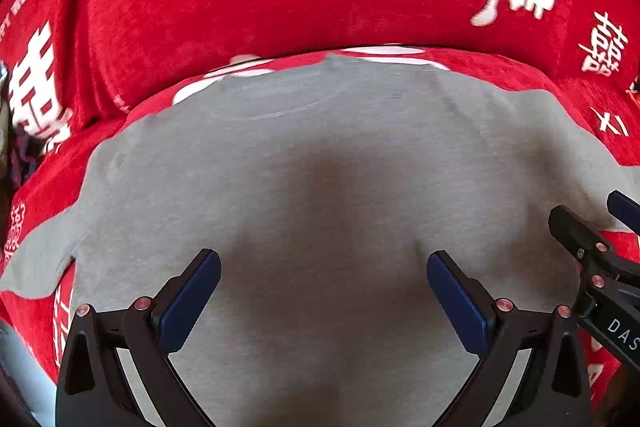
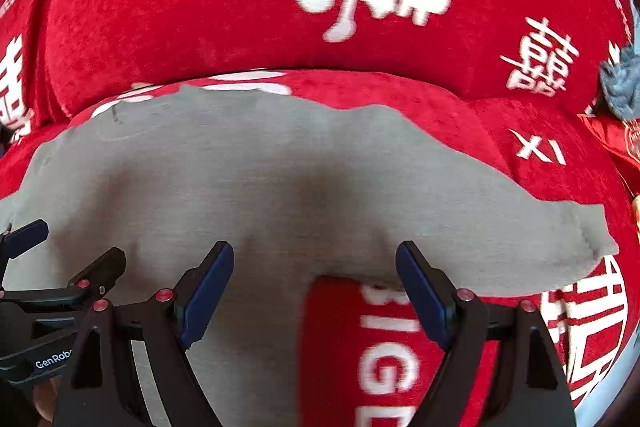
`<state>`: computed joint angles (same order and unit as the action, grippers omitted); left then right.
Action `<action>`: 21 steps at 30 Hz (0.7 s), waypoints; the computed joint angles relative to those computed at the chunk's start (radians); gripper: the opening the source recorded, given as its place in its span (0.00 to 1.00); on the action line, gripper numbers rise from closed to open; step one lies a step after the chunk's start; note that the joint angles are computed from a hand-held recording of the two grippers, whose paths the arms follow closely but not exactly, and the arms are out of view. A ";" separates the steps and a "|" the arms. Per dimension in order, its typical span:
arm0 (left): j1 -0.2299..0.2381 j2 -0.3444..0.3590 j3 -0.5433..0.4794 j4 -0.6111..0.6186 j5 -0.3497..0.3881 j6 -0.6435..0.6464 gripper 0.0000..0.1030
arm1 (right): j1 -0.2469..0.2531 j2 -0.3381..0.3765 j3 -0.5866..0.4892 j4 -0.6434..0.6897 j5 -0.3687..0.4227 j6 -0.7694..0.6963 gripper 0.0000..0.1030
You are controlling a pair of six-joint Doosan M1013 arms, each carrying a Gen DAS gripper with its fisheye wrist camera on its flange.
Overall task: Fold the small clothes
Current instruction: 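Move the right gripper to the sweater sleeve and close on its cuff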
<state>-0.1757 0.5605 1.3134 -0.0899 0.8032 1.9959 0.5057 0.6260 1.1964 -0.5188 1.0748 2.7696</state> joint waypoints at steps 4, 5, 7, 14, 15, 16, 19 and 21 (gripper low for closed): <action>-0.034 -0.011 0.012 0.010 -0.003 -0.001 1.00 | -0.017 -0.043 0.074 -0.021 -0.023 0.057 0.83; -0.044 -0.014 0.014 0.015 -0.004 -0.001 1.00 | -0.021 -0.052 0.091 -0.023 -0.028 0.069 0.83; -0.060 -0.015 0.015 0.017 -0.002 0.001 1.00 | -0.032 -0.074 0.129 -0.028 -0.037 0.101 0.83; -0.115 -0.022 0.020 0.030 0.009 -0.015 1.00 | -0.057 -0.143 0.242 -0.052 -0.063 0.190 0.83; -0.122 -0.025 0.024 0.031 0.007 -0.013 1.00 | -0.058 -0.150 0.253 -0.056 -0.066 0.201 0.83; -0.129 -0.027 0.026 0.032 0.007 -0.012 1.00 | -0.062 -0.161 0.271 -0.061 -0.070 0.217 0.83; -0.145 -0.025 0.023 0.031 0.011 -0.013 1.00 | -0.070 -0.183 0.306 -0.069 -0.079 0.247 0.83; -0.153 -0.022 0.018 0.034 0.016 -0.016 1.00 | -0.074 -0.199 0.332 -0.081 -0.077 0.270 0.83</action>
<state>-0.3291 0.5390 1.3314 -0.0558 0.8188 1.9798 0.4314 0.4272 1.5283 -0.5993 0.9973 3.0393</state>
